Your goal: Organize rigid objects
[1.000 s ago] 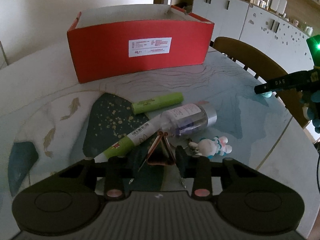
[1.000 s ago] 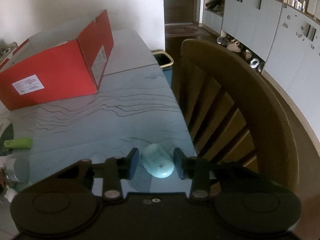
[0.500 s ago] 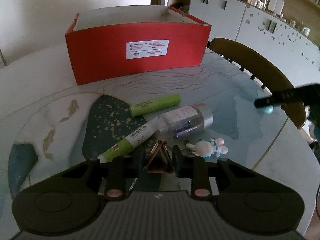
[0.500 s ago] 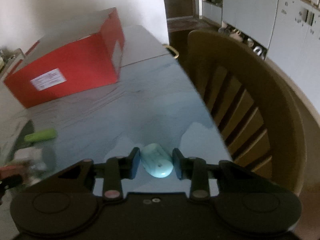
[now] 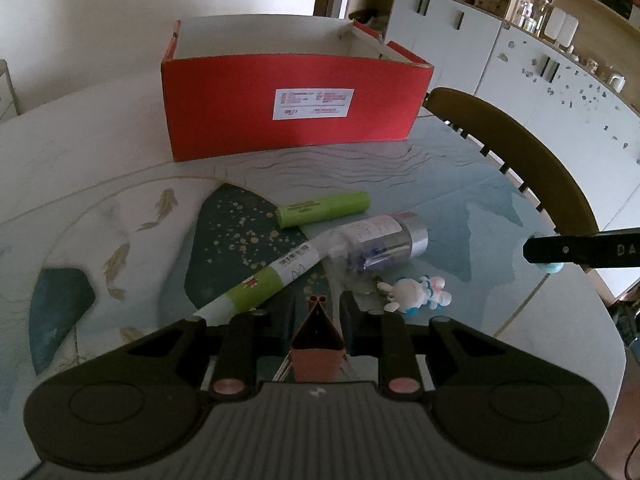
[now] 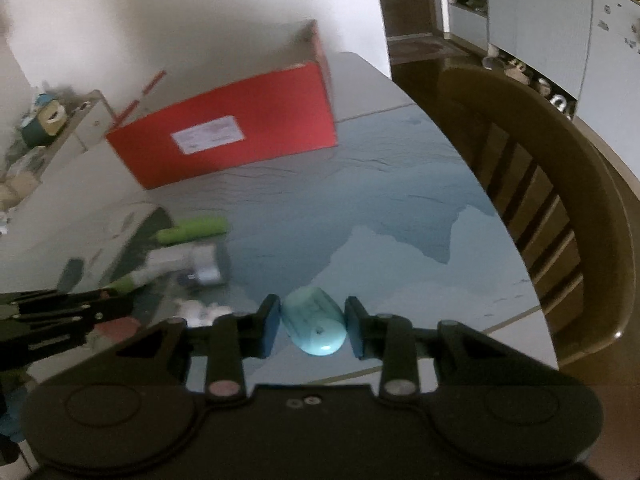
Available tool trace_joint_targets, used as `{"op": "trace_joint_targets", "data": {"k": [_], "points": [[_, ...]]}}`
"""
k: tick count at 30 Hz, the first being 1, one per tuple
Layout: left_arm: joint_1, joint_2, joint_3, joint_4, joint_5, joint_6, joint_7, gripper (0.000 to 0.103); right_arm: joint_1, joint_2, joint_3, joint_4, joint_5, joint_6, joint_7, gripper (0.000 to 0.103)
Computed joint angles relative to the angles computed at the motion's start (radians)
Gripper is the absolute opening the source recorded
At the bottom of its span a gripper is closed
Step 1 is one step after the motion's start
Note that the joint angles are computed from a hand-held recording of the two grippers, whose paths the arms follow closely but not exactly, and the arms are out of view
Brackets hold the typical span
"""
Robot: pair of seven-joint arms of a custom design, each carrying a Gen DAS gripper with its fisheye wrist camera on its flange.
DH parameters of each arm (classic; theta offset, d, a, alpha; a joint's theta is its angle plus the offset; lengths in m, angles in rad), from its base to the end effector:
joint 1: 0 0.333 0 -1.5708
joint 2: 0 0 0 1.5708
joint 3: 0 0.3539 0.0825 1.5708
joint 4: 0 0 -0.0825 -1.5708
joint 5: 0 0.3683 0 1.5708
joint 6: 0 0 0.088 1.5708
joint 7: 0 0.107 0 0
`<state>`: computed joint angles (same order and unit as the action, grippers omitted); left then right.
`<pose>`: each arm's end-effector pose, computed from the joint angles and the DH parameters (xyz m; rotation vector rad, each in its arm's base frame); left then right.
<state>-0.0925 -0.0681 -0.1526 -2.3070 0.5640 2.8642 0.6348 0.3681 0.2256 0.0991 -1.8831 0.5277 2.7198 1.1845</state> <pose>0.5040 -0.1580 0.4856 -2.0184 1.6637 -0.7144 0.5900 0.2711 0.5005 -2.0595 1.3263 -0.1594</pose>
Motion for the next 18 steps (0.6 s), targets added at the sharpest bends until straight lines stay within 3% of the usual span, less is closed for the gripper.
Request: {"op": "trace_joint_targets", "data": {"k": [9,14,18], "points": [[-0.017,-0.055,0.009,-0.011,-0.082,-0.025,0.059,0.023,0.004,-0.06,0.022,-0.016,0.053,-0.026,-0.06,0.034],[-0.026,-0.073,0.018,0.032,-0.136,-0.076,0.119,0.023,0.01,-0.068,0.024,0.023,0.053,-0.061,-0.076,0.034],[-0.025,-0.074,0.03,0.066,-0.178,-0.072,0.166,0.023,0.02,-0.063,0.019,0.073,0.016,-0.082,-0.064,0.034]]}}
